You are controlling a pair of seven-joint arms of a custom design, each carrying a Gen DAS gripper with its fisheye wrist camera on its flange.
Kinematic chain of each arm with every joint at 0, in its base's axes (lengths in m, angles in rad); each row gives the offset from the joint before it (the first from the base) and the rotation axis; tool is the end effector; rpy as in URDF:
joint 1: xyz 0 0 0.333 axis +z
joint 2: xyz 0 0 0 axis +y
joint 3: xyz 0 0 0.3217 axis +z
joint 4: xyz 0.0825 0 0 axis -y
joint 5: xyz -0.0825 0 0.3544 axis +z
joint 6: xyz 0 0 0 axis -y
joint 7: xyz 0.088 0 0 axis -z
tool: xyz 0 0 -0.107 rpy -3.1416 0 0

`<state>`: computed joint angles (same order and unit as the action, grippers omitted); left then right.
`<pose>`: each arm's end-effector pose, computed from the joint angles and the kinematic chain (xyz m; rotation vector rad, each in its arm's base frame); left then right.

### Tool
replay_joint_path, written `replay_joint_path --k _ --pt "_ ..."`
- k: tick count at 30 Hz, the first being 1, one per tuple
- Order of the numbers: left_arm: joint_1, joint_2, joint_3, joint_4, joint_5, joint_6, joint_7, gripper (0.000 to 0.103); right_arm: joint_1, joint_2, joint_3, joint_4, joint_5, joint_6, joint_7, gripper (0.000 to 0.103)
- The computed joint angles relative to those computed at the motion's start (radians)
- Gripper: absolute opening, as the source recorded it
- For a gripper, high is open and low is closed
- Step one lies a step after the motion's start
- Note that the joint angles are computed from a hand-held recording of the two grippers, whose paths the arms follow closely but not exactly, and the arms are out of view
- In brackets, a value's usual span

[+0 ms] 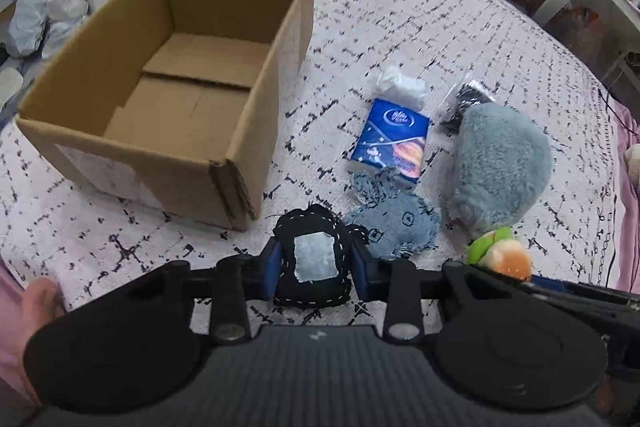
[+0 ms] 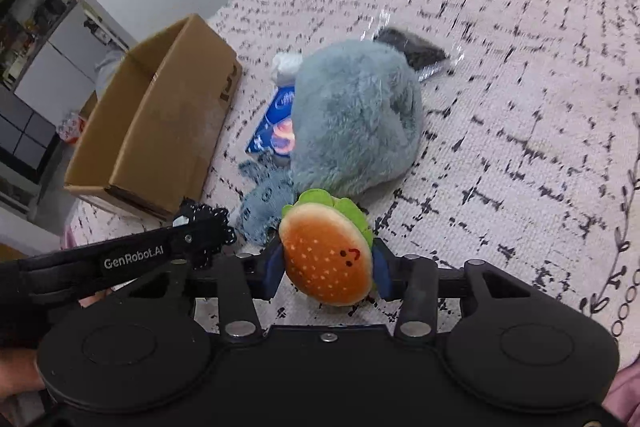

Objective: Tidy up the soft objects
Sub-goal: 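Carry the black patch with the left tool into the box and release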

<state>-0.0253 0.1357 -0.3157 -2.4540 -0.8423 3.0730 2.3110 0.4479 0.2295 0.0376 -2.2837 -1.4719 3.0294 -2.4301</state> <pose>0.4783 -0.1054 0.3148 -1.7658 2.2495 -0.7051 0.4099 0.3010 0.3004 -1.4371 2.0872 -0.2403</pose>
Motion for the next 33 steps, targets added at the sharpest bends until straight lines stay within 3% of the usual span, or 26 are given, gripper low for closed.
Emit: replay_joint_path --k 5,13,22,33 --pt "0.01 -0.063 -0.029 -0.014 -0.194 -0.011 0.212 0.035 0.022 -0.065 0.03 -0.028 -0.025 -0.092 0.05 0.043" --pt "-0.069 -0.172 0.067 -0.033 -0.375 -0.05 0.388 0.035 0.041 -0.154 0.093 -0.061 -0.054 -0.247 0.111 0.044" --pt "-0.142 -0.242 0.176 -0.047 -0.423 -0.101 0.453 0.035 0.057 -0.209 0.132 -0.083 -0.063 -0.354 0.154 0.044" --pt "-0.136 -0.288 0.227 -0.04 -0.405 -0.168 0.469 0.035 0.072 -0.246 0.159 -0.085 -0.069 -0.427 0.16 0.044"
